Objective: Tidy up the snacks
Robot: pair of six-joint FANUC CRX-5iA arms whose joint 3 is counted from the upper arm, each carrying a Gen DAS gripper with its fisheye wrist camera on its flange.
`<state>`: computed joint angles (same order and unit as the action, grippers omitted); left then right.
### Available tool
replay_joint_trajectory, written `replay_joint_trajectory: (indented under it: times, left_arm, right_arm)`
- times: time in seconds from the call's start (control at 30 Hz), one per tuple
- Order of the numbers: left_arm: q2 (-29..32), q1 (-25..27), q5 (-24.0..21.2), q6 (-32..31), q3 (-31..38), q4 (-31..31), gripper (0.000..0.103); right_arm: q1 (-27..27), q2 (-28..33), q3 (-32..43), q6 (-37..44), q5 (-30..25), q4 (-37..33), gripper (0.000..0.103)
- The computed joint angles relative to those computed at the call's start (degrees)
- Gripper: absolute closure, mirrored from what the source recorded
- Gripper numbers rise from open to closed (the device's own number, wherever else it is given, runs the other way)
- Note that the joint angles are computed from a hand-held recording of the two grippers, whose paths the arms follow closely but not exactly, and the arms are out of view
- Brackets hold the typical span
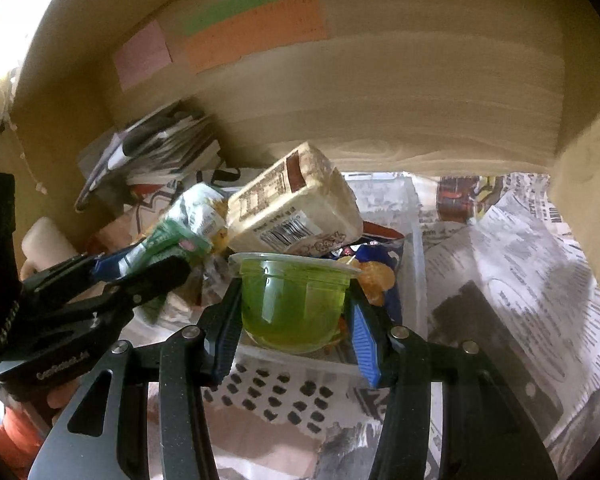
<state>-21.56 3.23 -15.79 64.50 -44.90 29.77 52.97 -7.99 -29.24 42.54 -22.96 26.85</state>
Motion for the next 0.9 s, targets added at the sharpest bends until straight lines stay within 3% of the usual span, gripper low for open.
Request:
replay_joint_trajectory:
  times: [0.07, 0.17, 0.27, 0.4, 0.5, 0.6, 0.8, 0.9]
  left_arm:
    - [0.5, 0.1, 0.7, 0.0, -0.1, -0.1, 0.059]
    - [0.8, 0.5, 0.7, 6.7, 1.5, -7.6, 0.058]
    - [0.7, 0.6, 1.5, 1.6, 0.0, -2.5, 0.052]
    - [-1.5, 0.5, 0.7, 2.7, -0.4, -3.6, 0.045]
    - [-3.8, 0.4, 0.9, 0.4, -1.9, -1.0, 0.044]
    - [-7.0, 0.8, 0.5, -0.6, -3.2, 0.5, 0.043]
    - [-15.1, 1.2, 0.0, -0.6, -5.7, 1.2, 0.043]
    - [-19.2, 1.7, -0.6, 2.0, -5.9, -1.4, 0.043]
  right_arm:
    - [0.0, 0.9, 1.0, 1.7, -0.9, -1.7, 0.057]
    - [-0.2, 1.8, 2.5, 4.6, -2.2, -5.0, 0.057]
    - [0.0, 2.2, 3.3, 5.8, -3.7, -6.2, 0.057]
    - [0.6, 1.9, 2.8, 4.4, -4.9, -3.9, 0.056]
    - [1.3, 0.7, 1.5, 2.8, -5.2, -1.3, 0.048]
    - [2.0, -1.7, -2.1, -4.8, -4.0, 7.8, 0.037]
    - [2.9, -7.7, -6.8, -14.1, -2.1, 18.1, 0.036]
    - [3.4, -11.6, -10.2, -22.1, -1.1, 27.2, 0.036]
